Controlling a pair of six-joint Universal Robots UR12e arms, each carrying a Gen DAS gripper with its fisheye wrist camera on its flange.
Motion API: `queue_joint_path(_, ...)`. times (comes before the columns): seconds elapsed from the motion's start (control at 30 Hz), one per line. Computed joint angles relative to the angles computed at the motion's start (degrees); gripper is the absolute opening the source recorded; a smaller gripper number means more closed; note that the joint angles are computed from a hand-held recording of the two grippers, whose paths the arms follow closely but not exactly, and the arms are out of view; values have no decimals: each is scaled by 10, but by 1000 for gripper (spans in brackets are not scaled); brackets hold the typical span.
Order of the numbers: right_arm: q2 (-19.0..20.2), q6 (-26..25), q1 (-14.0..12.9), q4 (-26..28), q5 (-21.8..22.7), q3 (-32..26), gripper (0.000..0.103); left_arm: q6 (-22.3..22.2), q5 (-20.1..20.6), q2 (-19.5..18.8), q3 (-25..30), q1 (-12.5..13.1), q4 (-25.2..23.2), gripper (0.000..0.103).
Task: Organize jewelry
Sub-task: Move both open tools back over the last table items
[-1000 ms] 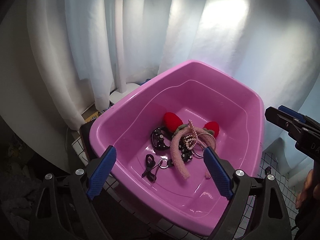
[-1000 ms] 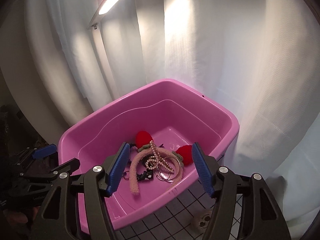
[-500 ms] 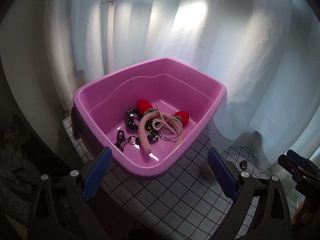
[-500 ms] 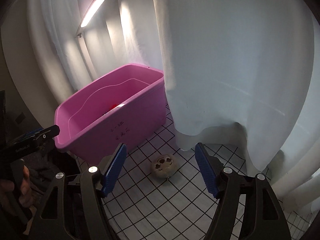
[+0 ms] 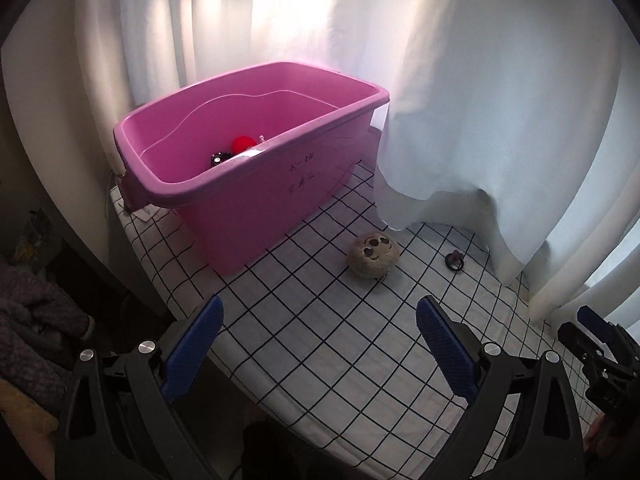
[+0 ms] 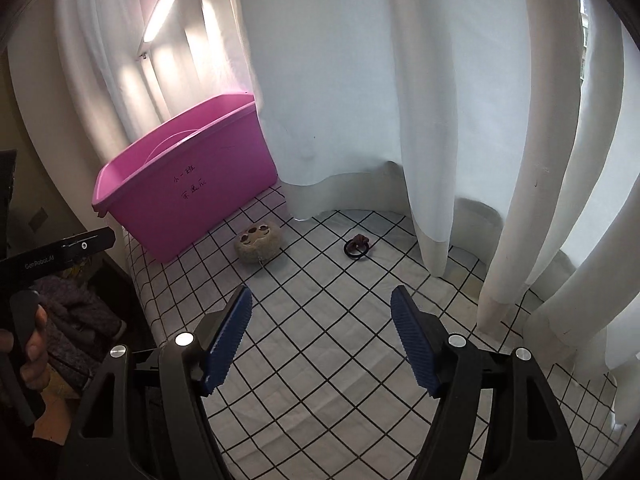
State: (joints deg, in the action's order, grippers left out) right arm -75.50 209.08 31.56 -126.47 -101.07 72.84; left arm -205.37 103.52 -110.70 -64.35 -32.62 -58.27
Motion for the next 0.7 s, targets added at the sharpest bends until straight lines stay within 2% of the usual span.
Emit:
queue_joint_path(0.3, -19, -10, -10, -38, 19, 50, 69, -17, 9, -18, 8, -19, -44, 95)
queue_joint_path(0.53, -8, 7, -17, -38, 37, 59, 69, -10, 9, -40, 18, -19, -46, 95)
queue_joint_path(0.7, 10, 4, -19, -29, 29, 47, 69, -7, 0, -61, 29, -14, -34, 95)
